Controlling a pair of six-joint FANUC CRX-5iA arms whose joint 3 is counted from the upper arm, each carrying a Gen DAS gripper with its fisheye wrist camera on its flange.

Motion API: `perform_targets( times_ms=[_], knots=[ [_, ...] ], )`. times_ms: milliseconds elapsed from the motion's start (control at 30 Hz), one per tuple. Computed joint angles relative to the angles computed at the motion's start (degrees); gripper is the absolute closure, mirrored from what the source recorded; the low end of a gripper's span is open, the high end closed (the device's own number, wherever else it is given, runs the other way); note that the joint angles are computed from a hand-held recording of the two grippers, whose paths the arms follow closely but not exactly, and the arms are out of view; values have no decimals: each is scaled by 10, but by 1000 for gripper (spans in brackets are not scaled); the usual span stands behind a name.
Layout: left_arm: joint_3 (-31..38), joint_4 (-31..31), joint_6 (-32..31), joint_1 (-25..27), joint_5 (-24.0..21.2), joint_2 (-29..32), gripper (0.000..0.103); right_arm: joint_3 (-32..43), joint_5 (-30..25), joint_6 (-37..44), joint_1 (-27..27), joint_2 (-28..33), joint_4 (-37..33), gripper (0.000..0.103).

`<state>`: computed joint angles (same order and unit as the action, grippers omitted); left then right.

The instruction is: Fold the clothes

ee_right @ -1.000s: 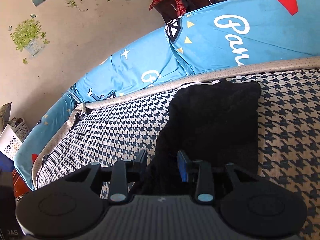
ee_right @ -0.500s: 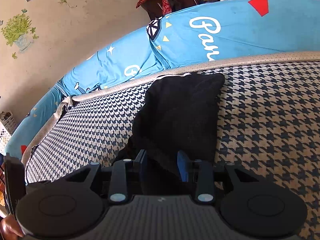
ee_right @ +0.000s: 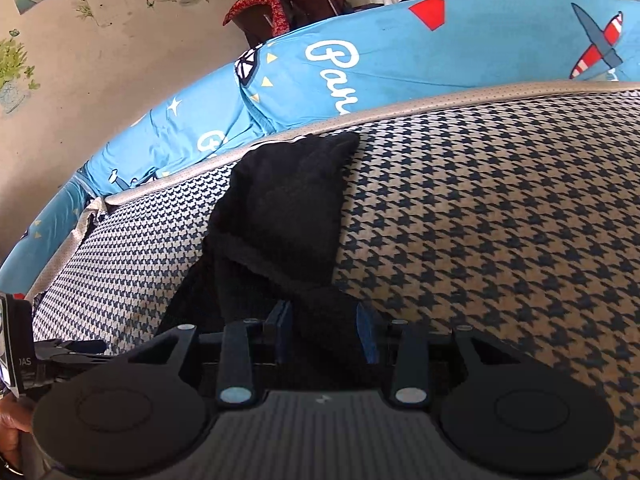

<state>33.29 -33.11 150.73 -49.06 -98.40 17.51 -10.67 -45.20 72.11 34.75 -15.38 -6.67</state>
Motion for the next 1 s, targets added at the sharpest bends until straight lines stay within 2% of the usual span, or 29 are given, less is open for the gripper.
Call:
perform_targets(
  times_ms=[100,233,433,600,733,867,900,933,1000],
  knots=[
    [19,-23,11,-17,-33,11,0,-28,0,-49,8,-21,48,66],
    [72,-79,-17,-43,-120,51,0,-62,-9,-100,19,-43,110,65],
    [64,-75,17,-50,-107,36,0,-97,-21,-150,26,-67,155,65],
    [62,-72,58,-67,-70,25,0,-120,-26,-189,40,-69,195,65],
    [71,-65,70,-76,-56,32,0,-137,-9,-211,49,-72,222,61],
    [87,-66,62,-82,-60,46,0,-157,17,-231,56,-75,249,61],
    [89,-66,60,-82,-60,48,0,-162,23,-235,58,-75,256,67],
    [91,-66,58,-83,-60,49,0,-166,28,-236,59,-76,261,78],
    [94,-67,55,-84,-60,52,0,-172,38,-230,61,-76,268,88]
  ],
)
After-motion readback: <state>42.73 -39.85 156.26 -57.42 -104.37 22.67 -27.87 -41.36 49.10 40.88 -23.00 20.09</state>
